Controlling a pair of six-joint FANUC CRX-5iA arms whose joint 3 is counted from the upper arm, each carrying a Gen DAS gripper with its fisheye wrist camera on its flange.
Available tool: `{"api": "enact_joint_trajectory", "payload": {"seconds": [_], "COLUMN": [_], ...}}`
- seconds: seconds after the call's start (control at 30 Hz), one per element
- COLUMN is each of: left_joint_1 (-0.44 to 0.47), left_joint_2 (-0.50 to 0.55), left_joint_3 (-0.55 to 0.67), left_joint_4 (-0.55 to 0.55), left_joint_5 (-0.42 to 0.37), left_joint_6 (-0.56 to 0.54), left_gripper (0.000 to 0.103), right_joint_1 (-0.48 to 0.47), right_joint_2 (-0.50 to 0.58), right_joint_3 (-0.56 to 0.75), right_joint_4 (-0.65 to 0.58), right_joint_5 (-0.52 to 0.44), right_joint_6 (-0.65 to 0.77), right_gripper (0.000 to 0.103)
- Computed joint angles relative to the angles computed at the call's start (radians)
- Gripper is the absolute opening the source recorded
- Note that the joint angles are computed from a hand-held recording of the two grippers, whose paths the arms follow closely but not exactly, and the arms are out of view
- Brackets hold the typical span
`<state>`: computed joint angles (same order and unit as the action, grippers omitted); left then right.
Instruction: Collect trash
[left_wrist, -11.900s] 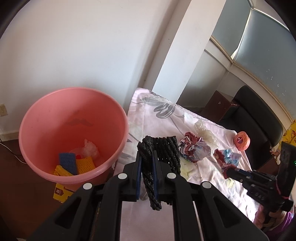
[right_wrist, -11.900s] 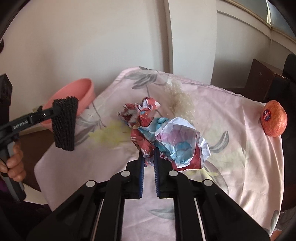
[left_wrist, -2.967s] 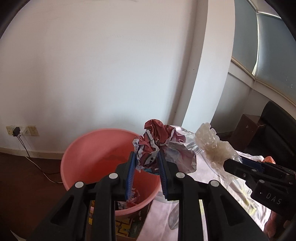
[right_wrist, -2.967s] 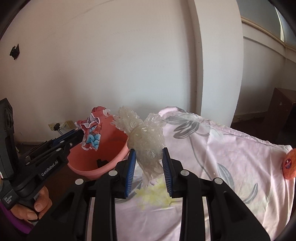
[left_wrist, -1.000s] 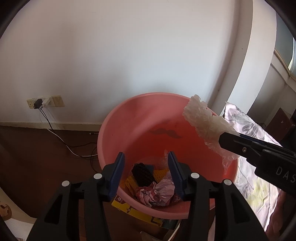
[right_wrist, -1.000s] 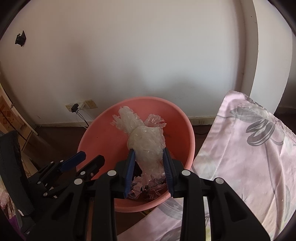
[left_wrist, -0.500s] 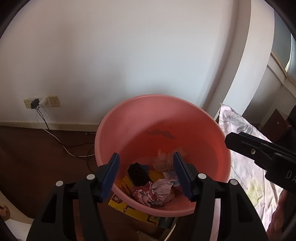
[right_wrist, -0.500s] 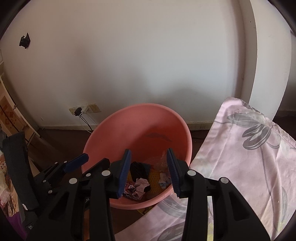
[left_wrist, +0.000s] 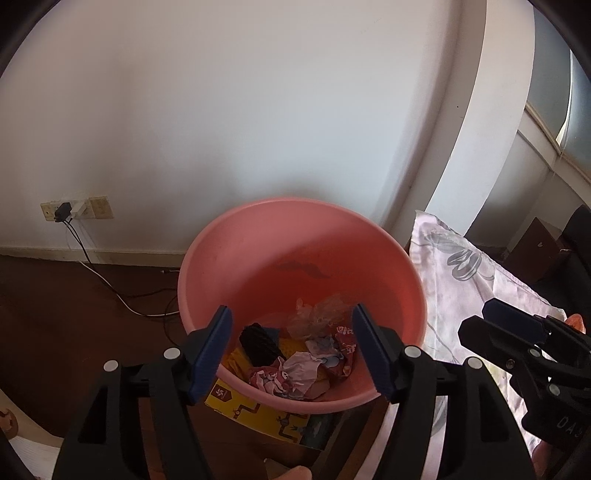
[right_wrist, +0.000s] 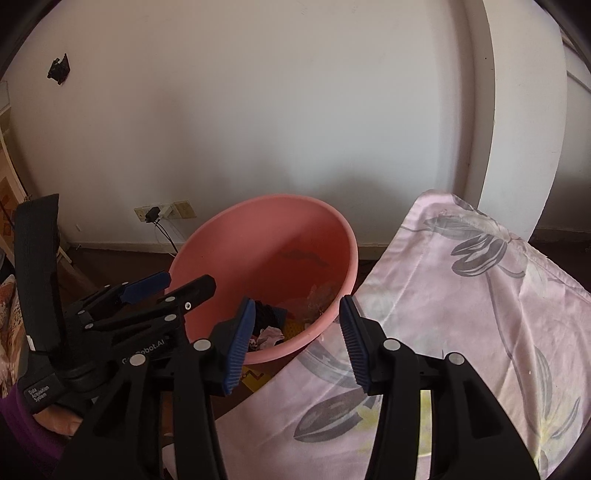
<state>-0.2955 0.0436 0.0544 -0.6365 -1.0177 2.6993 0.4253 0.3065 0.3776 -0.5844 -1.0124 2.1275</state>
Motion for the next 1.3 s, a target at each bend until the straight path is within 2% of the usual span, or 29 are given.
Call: {"api": "enact_joint_trajectory", "payload": {"seconds": [0.47, 0.77, 1.3], "left_joint_1": [-0.095, -0.163, -0.239], "left_joint_2": [0.006, 0.024, 0.035], "left_joint_3": [0.041, 0.071, 0.087], "left_joint_4": [-0.058, -0.094, -0.129], "left_joint_5": [-0.043, -0.071, -0.076], "left_joint_6": [0.037, 0.046, 0.058], "left_gripper": [0.066, 0.066, 0.062], "right_joint_1": [-0.036, -0.067, -0.092], "right_joint_2": [-0.101, -0.136, -0.221], "right_joint_3": [-0.146, -0.196, -0.295], "right_joint_4": [-0.007, -0.023, -0.011], "right_joint_5": [0.089, 0.111, 0.183], "right_joint_6": [-0.007, 0.001, 0.01], "right_gripper": [0.051, 0.051, 0.051]}}
